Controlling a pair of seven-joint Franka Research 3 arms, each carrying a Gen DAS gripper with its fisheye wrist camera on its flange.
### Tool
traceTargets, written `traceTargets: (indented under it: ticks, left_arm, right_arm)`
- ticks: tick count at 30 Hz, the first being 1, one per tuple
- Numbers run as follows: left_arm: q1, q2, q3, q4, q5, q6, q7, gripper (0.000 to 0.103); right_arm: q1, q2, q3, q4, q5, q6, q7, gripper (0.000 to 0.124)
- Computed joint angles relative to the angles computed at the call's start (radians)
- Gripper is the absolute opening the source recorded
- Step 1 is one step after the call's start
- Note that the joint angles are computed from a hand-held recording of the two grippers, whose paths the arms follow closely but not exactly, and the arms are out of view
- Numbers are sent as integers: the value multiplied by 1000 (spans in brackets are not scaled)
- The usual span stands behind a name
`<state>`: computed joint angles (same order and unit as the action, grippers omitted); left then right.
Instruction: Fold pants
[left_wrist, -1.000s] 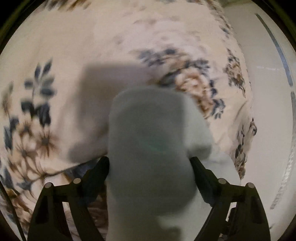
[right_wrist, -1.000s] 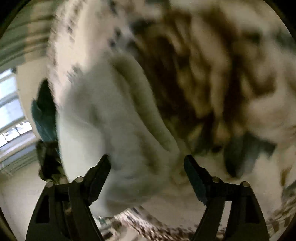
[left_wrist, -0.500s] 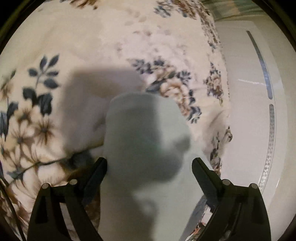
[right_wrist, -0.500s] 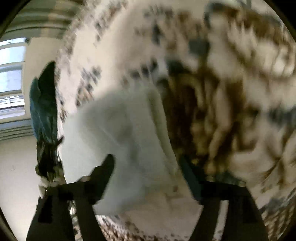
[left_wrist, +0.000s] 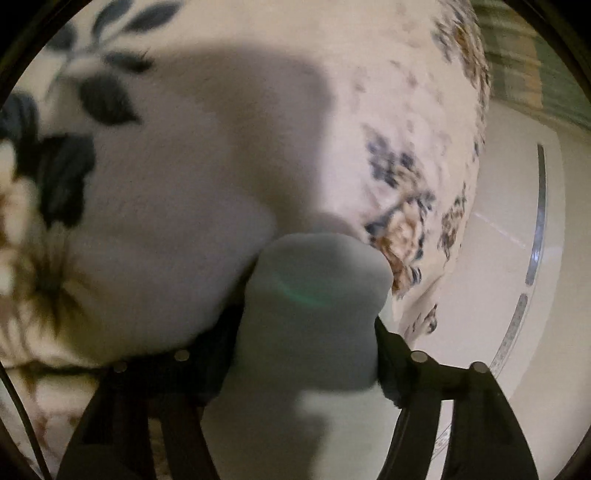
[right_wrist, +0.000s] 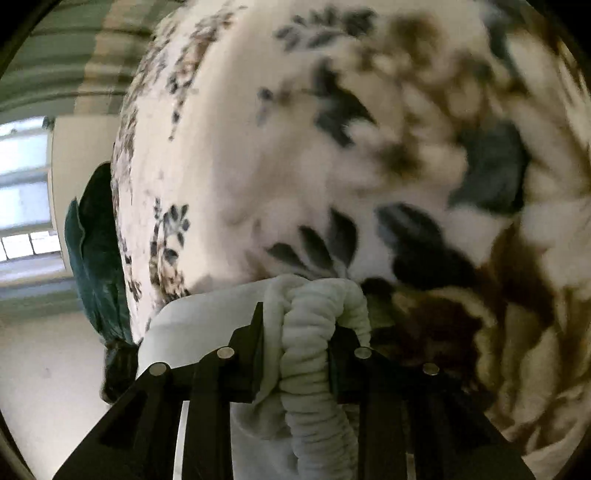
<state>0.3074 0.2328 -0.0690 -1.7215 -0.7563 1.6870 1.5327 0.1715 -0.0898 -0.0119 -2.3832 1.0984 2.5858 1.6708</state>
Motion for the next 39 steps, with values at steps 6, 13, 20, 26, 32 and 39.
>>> traceTargets:
  ticks: [6, 13, 20, 26, 32, 39]
  left_arm:
    - [-63, -290, 21, -101, 197, 96, 192, 80]
    - [-154, -634, 46, -404, 363, 147, 321, 82]
    - [-188, -638, 157, -566, 368, 249, 315, 103]
    - [-197, -621, 207, -596, 294, 220, 388, 103]
    - [-161, -723, 208, -577, 248, 156, 267, 102]
    - [-119, -928, 274, -731, 131, 49, -104, 102]
  right_arm:
    - [-25, -113, 32, 41, -390, -113, 241, 57]
    - [2, -337, 202, -8, -930, -153, 542, 75]
    - [179, -185, 218, -18, -859, -40, 495, 75]
    - [196, -117, 240, -42, -1030, 14, 574, 77]
    - [236, -134, 156, -2, -874, -61, 428, 85]
    - [213, -481, 132, -246, -615, -81, 621, 86]
